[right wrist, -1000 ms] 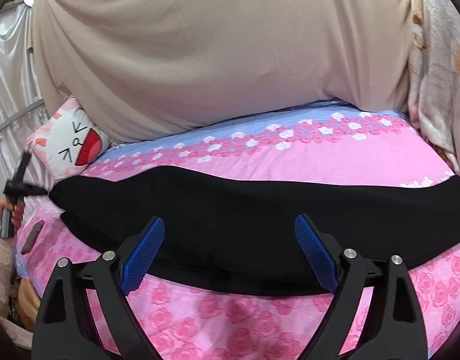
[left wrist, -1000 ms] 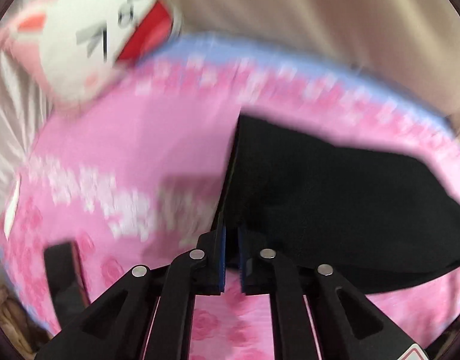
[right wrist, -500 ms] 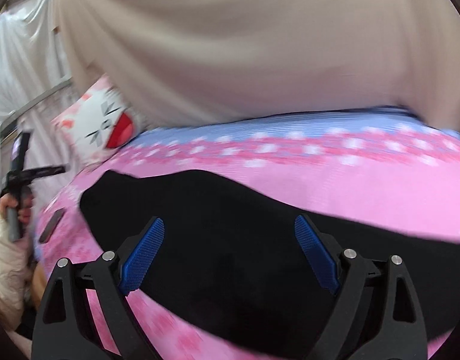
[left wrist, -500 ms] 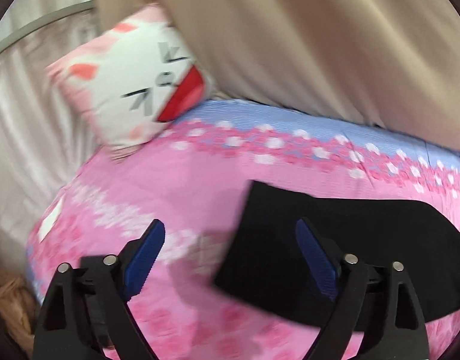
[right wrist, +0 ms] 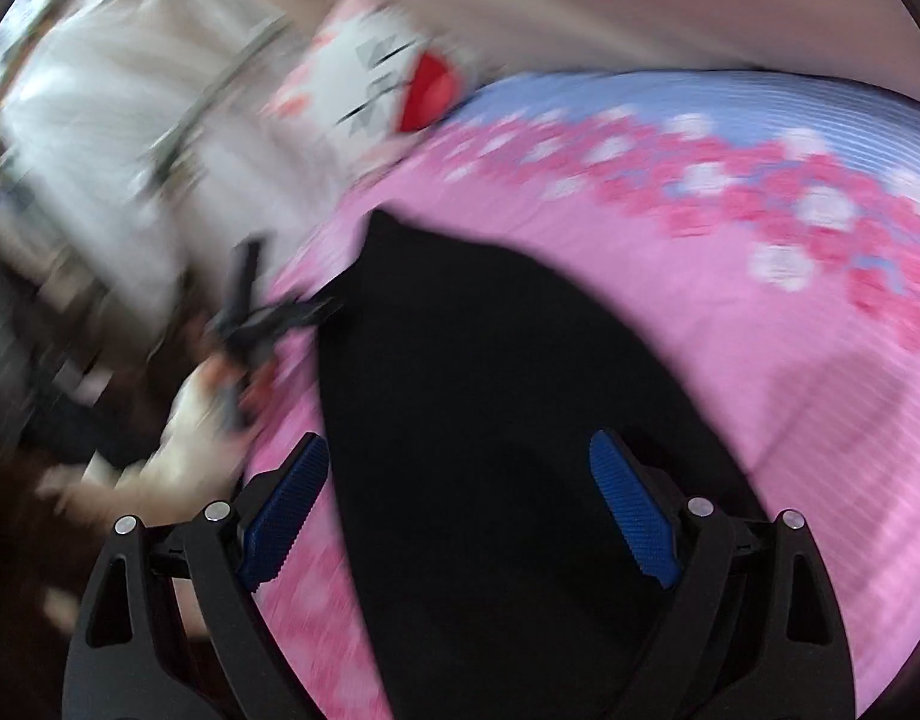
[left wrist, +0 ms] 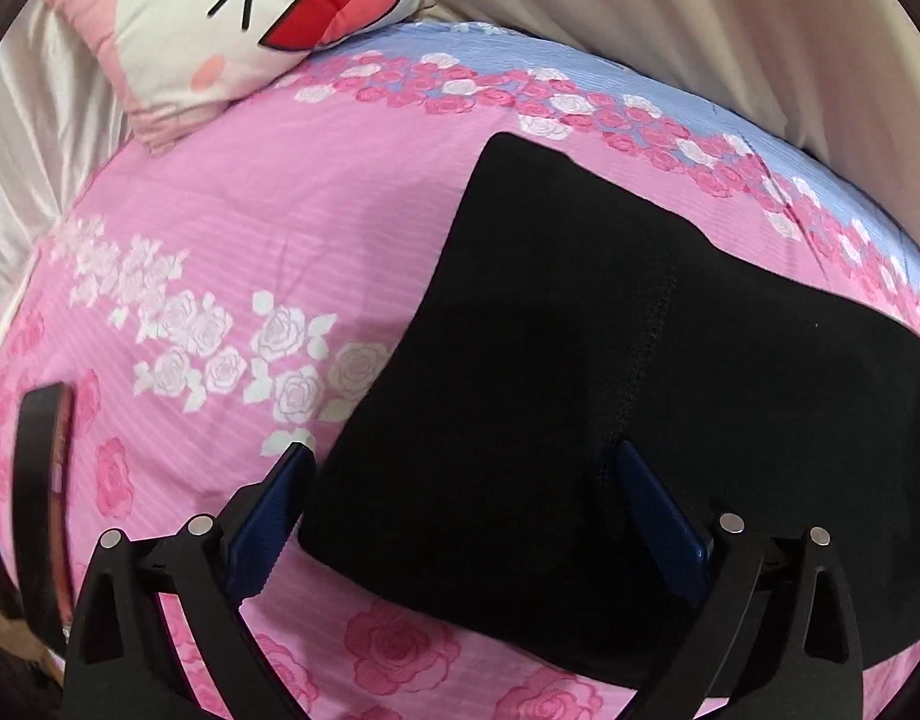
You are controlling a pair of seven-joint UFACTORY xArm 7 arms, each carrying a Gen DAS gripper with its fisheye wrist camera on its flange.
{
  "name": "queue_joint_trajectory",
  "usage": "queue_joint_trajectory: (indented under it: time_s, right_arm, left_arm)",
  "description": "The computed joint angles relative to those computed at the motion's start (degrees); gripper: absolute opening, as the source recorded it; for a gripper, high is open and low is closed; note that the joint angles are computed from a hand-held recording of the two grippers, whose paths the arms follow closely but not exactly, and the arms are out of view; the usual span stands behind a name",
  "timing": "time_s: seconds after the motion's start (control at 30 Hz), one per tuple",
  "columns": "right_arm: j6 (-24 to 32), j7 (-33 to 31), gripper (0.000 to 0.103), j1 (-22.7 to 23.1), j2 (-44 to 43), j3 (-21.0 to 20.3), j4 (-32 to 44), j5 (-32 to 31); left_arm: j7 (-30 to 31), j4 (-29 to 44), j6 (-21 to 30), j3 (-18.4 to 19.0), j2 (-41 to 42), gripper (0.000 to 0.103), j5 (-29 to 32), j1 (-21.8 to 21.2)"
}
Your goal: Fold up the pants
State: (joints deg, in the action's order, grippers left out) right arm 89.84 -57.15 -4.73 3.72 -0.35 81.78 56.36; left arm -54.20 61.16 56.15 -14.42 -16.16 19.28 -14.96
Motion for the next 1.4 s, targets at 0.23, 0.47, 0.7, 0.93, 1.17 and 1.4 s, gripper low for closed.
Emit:
queue_joint_trajectory:
  time_s: [0.23,0.47,0.7,0.93,1.17,1.4]
  right_arm:
    - [7.64,6.07,0.088,-3.67,11.79,1.6,11.25,-3.67]
    - [9.84,-3.69,0.087,-3.92,8.12,3.18,8.98,-7.64]
    - [7.62,1.78,0.088,-4.18,13.2,3.28,13.68,-9.13]
    - [14.09,-2.7,0.097,-2.46,11.73,4.83,14.14,-9.41]
    - [17.64,8.65,0.098,-1.72,22.58,7.91,24.85,-5.56]
    - [10.7,14.85,0.098,-4.44,22.92,9.92,23.14,4.72]
  left_arm:
    - [-4.75,6.19,1.36,-3.37,1.12,0.093,4.36,-0.88]
    - [-3.53,14.6,0.72,-5.41,8.54,0.093,10.69,-6.02]
    - [0.81,18.49,-0.62,-2.77,15.92,0.093,8.5,-12.67]
    - [1.63,21.15,2.07,-2.37,19.49,0.093,13.14,-18.31]
    - [-3.83,27.13,8.31,-1.91,22.2,0.097,26.64,-22.3]
    - [-4.8,29.15,39.62,4.62,25.96,0.097,38.55,-26.13]
